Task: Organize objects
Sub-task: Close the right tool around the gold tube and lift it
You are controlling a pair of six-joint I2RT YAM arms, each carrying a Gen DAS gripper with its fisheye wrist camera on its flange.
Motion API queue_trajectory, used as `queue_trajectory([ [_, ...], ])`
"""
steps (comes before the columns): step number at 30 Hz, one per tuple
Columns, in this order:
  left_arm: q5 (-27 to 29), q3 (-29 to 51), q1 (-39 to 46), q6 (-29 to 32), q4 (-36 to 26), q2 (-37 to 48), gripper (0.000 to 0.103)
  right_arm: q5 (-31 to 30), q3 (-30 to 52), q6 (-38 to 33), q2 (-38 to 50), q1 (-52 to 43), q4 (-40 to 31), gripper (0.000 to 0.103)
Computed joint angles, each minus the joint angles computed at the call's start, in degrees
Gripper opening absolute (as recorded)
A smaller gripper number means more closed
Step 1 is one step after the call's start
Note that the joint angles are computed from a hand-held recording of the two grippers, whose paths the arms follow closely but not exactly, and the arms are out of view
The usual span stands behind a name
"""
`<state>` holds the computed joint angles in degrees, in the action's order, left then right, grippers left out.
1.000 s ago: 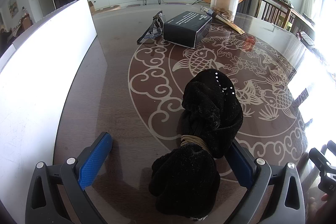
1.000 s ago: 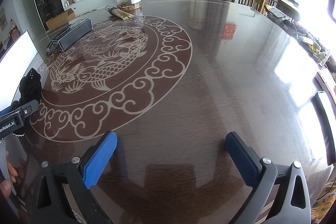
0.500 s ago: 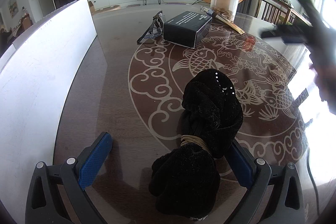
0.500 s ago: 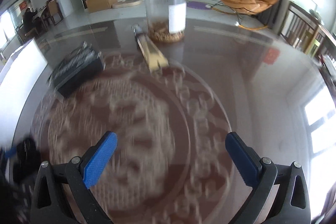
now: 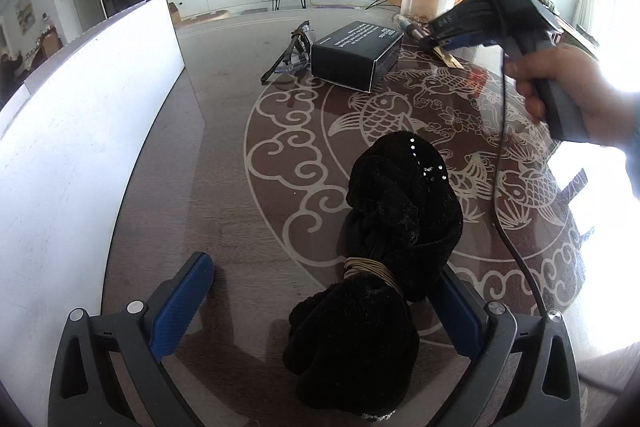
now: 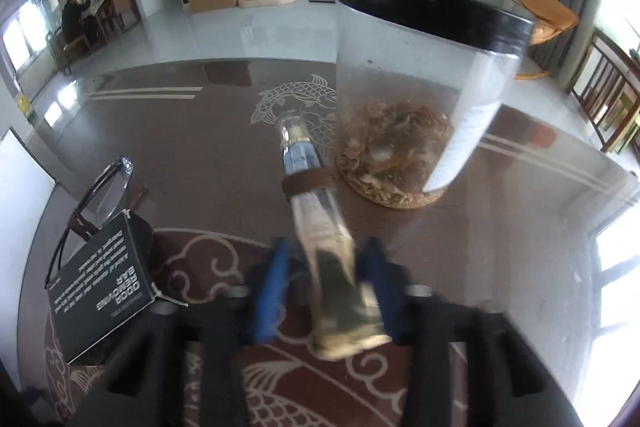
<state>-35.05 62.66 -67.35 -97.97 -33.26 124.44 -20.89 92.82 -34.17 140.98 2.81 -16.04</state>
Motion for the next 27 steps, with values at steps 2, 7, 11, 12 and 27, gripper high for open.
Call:
queue_trajectory([
  [2,0.00,0.06,-0.01,-0.01,0.01,0.07,0.103,-0.43,-5.89,-1.43,-2.99,-1.15,2.48,0.029],
  [7,-0.02,0.16,0.03,0.03,-0.02,0.12,0.103,-2.11,-30.71,-7.62,-15.52,-10.25,13.35,0.030],
  [11,-0.03,0.11,0.04,0.04,0.02,0.10,0.103,-5.63,-50.69,-15.17,-26.32,-24.99,20.36,0.030],
  [12,-0.03,0.09,0.04,0.05,0.00,0.05,0.103,-6.97,-55.15,-17.17,-28.76,-29.14,21.32,0.030],
  [27,-0.04,0.06,0.02,0.02,0.07,0.10,0.103,-14.77,-70.18,-32.35,-36.23,-49.48,21.04,0.076],
])
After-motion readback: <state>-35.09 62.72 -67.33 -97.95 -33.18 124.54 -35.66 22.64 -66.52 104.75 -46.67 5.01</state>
